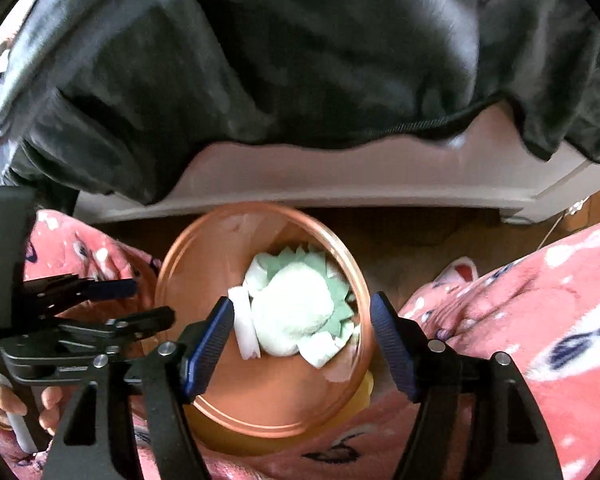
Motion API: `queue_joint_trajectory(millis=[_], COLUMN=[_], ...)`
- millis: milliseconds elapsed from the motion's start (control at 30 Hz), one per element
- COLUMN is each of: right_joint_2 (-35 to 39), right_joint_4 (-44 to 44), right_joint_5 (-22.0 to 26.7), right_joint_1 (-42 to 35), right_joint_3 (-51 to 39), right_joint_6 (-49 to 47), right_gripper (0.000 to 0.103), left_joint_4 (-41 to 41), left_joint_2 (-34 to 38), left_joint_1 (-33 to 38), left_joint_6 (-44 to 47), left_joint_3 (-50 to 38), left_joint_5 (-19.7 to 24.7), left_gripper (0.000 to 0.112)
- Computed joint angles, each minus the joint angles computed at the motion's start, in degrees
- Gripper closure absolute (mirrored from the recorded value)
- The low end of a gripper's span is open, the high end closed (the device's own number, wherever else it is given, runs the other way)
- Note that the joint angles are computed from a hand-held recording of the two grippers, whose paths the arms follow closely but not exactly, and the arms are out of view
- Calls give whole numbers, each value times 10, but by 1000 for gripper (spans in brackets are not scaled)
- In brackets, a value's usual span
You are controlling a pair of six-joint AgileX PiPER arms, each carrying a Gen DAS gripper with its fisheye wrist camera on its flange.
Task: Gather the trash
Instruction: 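Carry the cream bottle and hair clip to the orange bin and release both, then grasp the lip balm tube with the left tool while the right tool grasps the small eye-drop bottle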
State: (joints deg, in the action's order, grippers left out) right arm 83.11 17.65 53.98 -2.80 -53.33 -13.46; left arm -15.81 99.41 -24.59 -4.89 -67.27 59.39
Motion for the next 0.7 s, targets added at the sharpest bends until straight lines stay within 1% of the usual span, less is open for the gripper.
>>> queue_joint_trajectory(millis=[100,167,267,300,333,367,433,467,500,533,633,667,700], right_joint_2=[-41,-71,-106,-112,-111,-105,-72,-55,-20,2,129,168,213], right_joint_4=[-11,-10,9,17,24,31,30,39,49,45,-19,-42,-58], right_joint_5=[-5,-4,8,9,10,10,9,15,25,36,67,86,88], right_joint_1=[-2,-6,-18,-21,-22,-22,-10,-6,2,10,67,81,96], right_joint_3=[-10,-26,-80,-107,-130,-160,-234,-263,-314,-347,-517,-574,-632], right_joint_6=[2,-10,-37,-46,-54,-62,-58,-64,-71,-67,-27,-9,3], right_gripper=[34,33,26,22,18,17,14,12,10,10,10,10,10], left_joint_4=[15,21,45,54,66,77,89,99,108,115,117,113,104], left_joint_2=[-60,-104,-180,-194,-208,-224,-240,-241,-241,-239,-229,-225,-222], left_joint_1=[1,7,26,30,37,47,61,70,74,79,94,100,110], left_joint_6=[3,21,24,15,2,-17,-41,-54,-66,-75,-82,-80,-71], left_joint_3=[5,4,-14,-20,-30,-41,-51,-62,-65,-70,-78,-80,-80], left_joint_5=[-15,-25,-50,-58,-68,-83,-106,-112,-118,-122,-125,-124,-125], left_gripper=[43,43,43,41,34,31,27,25,23,23,23,23,23])
